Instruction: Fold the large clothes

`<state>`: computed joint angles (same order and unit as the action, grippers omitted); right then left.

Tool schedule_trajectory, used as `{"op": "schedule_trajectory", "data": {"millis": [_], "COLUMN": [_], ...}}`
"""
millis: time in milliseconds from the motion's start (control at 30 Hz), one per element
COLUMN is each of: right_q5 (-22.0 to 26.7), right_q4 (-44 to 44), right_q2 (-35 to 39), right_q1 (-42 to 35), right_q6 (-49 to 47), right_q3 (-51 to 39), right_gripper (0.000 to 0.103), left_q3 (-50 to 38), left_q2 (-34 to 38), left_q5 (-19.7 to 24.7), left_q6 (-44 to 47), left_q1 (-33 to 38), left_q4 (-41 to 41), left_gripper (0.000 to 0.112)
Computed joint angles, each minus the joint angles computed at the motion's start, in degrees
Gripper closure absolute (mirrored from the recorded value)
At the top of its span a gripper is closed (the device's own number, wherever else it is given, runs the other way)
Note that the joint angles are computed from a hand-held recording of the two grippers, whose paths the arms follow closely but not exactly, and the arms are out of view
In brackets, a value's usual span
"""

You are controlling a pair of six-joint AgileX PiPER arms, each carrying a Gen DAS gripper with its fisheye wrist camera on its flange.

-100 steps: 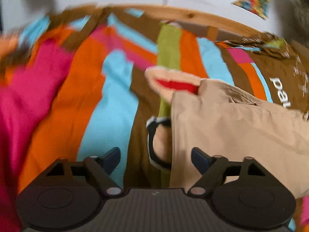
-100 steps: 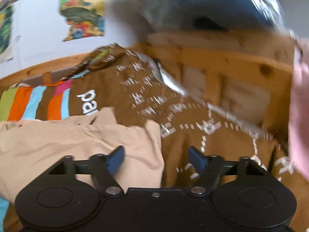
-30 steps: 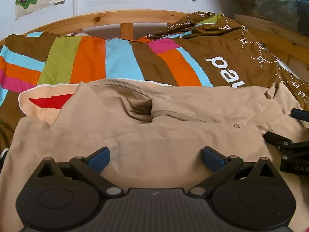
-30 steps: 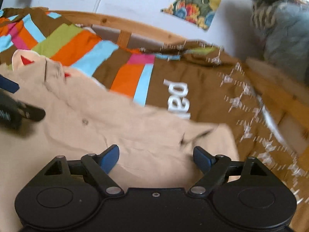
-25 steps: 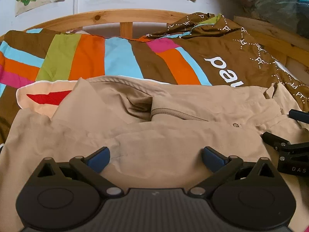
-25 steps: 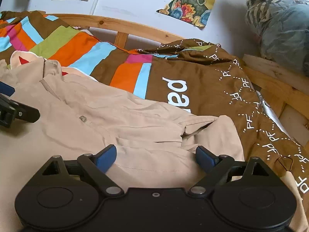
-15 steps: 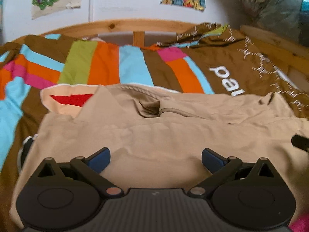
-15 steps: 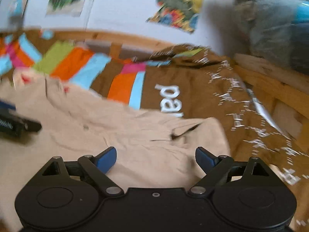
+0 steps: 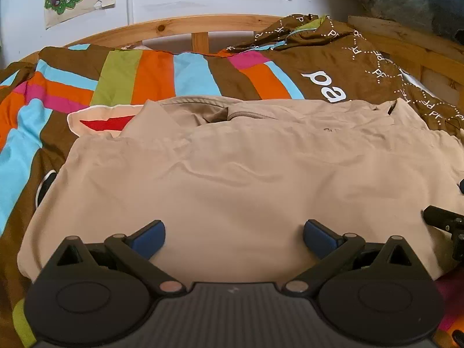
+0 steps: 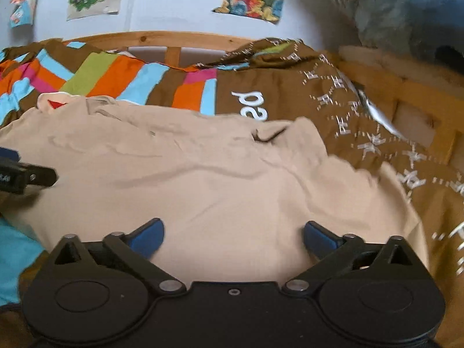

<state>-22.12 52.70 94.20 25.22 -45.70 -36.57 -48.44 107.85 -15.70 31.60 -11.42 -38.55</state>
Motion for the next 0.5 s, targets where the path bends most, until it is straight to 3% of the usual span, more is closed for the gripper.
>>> {"op": "schedule_trajectory", "data": {"millis": [200,500], "right_q5": [0.4,0.18], "right_q4": [-3.86,-6.01], "right_q2": [1.08,1.11], "right_q1": [-0.58,-1.1], "right_q6": [4.85,6.93], "right_q3": [-0.06,0.09], "right_gripper": [0.001,0.001], "left_q3": [5.4,8.27], "left_q2": [0.45,0.5], "left_q5": [-8.66,-13.78], "left_q6": [-13.77,-15.92], "left_q1": [-0.13,-0.41], "left_q4": [13.87,14.82], "left_gripper": [0.009,0.009]}}
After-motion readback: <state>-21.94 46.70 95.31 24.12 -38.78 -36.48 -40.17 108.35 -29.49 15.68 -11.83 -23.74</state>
